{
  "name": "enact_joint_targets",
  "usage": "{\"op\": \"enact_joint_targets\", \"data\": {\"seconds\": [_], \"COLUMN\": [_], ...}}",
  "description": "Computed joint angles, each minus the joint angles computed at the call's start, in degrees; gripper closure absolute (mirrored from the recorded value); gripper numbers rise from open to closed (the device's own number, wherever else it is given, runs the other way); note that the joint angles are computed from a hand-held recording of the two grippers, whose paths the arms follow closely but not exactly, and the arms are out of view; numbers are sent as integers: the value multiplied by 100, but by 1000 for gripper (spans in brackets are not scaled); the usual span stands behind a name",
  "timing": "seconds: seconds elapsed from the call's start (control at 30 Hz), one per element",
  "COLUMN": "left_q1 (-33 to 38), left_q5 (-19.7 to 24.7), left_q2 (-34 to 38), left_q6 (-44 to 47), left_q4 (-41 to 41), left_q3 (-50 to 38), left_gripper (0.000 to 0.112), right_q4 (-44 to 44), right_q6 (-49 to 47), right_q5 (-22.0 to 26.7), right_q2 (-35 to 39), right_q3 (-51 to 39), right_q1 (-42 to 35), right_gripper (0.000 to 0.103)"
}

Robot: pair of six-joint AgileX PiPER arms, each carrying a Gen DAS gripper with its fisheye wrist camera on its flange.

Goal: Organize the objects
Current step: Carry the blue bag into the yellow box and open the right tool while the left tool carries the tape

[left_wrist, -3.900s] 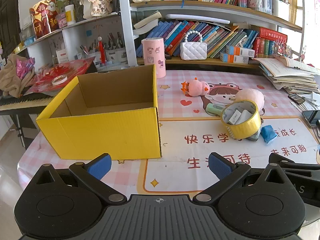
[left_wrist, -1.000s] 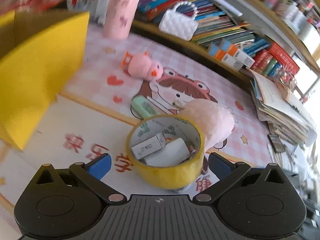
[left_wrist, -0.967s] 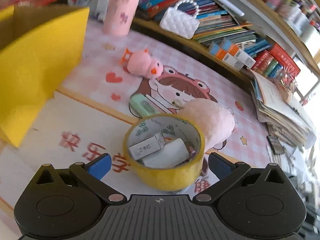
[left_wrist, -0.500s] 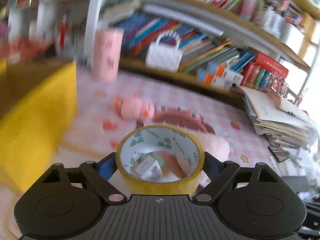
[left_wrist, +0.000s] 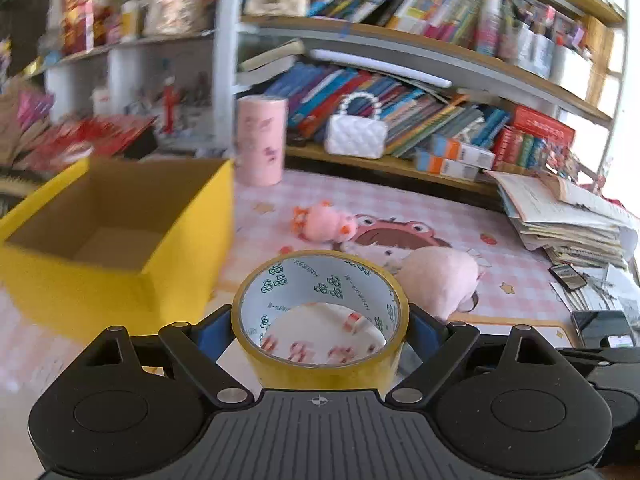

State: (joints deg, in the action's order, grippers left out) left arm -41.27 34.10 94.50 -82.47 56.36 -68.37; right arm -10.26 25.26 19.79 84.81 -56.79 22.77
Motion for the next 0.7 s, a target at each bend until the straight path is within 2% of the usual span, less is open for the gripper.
{"op": "enact_joint_targets", "data": {"seconds": [0.17,0.27,0.37,0.43,0.57,0.7], "left_q1": [227,411,917,1471,2724,3877], "left_q5": [58,166,-145,-455,-970,-1123], "left_q2": [-729,-1184,-1840,-2379,-3264,-3823], "left_q6": [-52,95,720,1758,4050,6342], "left_q4": [90,120,-221,-966,-2719,-4441], "left_q3": [815,1260,1836,2191,2794,3157], "left_gripper": [23,23,23,23,23,23], "right_q4": [-1379,-2266,-2915,-3196,-3186,-3183], "right_q6": [1734,2870,3823,4326,4720,4940], "right_q5": [450,913,1468,1868,2563,3135], "right_q2": [91,225,485,789,1496,2288], "right_q3": [-182,-433,-833,-1241,-2226,-3254], "right_q1": [853,1529,2247,2754,3572,4207], "right_gripper": [78,78,78,78,78,78]}}
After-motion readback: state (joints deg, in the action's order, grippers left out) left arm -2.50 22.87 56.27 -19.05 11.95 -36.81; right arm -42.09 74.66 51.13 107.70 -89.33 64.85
